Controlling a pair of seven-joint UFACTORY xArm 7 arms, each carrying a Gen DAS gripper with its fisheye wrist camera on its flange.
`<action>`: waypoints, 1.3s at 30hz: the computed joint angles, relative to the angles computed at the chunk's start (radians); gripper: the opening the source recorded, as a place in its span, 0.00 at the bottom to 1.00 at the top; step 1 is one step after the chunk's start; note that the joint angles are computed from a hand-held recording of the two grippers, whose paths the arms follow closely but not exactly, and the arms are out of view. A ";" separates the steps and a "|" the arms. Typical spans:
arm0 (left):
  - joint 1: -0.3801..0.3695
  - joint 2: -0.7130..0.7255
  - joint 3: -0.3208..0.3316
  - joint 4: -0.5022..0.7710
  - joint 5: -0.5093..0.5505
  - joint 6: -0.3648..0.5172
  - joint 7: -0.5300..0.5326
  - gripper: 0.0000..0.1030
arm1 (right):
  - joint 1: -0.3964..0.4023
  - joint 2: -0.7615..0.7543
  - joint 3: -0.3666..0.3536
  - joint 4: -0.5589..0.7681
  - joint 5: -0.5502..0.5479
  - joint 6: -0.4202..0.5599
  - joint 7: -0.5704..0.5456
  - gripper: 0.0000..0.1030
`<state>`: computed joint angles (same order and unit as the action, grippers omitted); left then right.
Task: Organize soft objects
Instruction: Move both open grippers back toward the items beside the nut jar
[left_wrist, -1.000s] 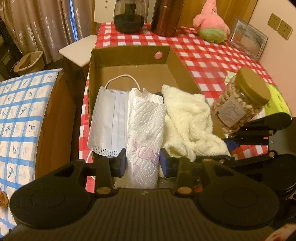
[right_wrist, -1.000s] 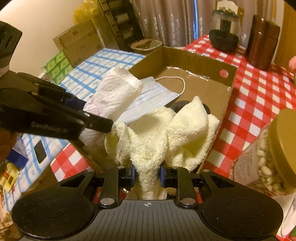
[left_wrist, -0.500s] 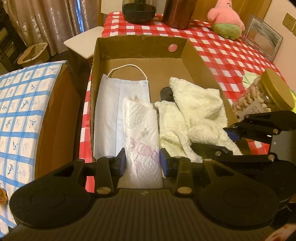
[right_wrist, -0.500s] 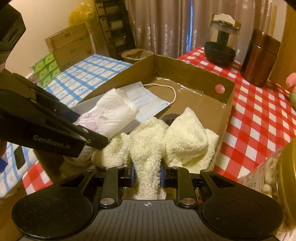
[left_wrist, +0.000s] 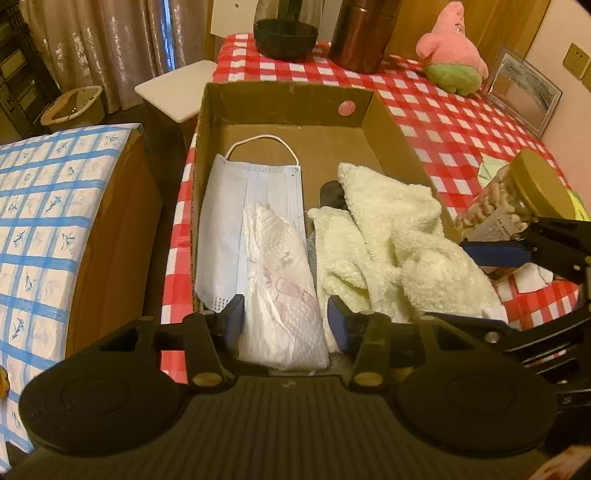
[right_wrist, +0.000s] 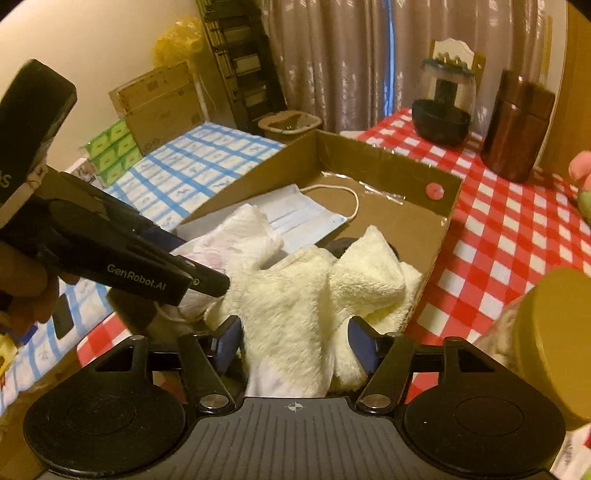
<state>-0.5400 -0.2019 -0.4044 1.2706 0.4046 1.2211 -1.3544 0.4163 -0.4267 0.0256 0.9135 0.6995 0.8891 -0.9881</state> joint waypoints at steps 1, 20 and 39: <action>-0.001 -0.002 -0.004 0.006 0.003 0.008 -0.004 0.44 | 0.000 -0.013 -0.006 -0.001 0.004 0.008 -0.005 0.63; -0.095 0.090 -0.087 0.232 0.192 0.206 -0.143 0.47 | -0.092 -0.210 -0.160 -0.010 0.038 0.056 -0.011 0.65; -0.441 0.506 0.027 0.745 0.515 0.246 -0.133 0.51 | -0.273 -0.287 -0.347 -0.069 -0.090 0.022 0.068 0.65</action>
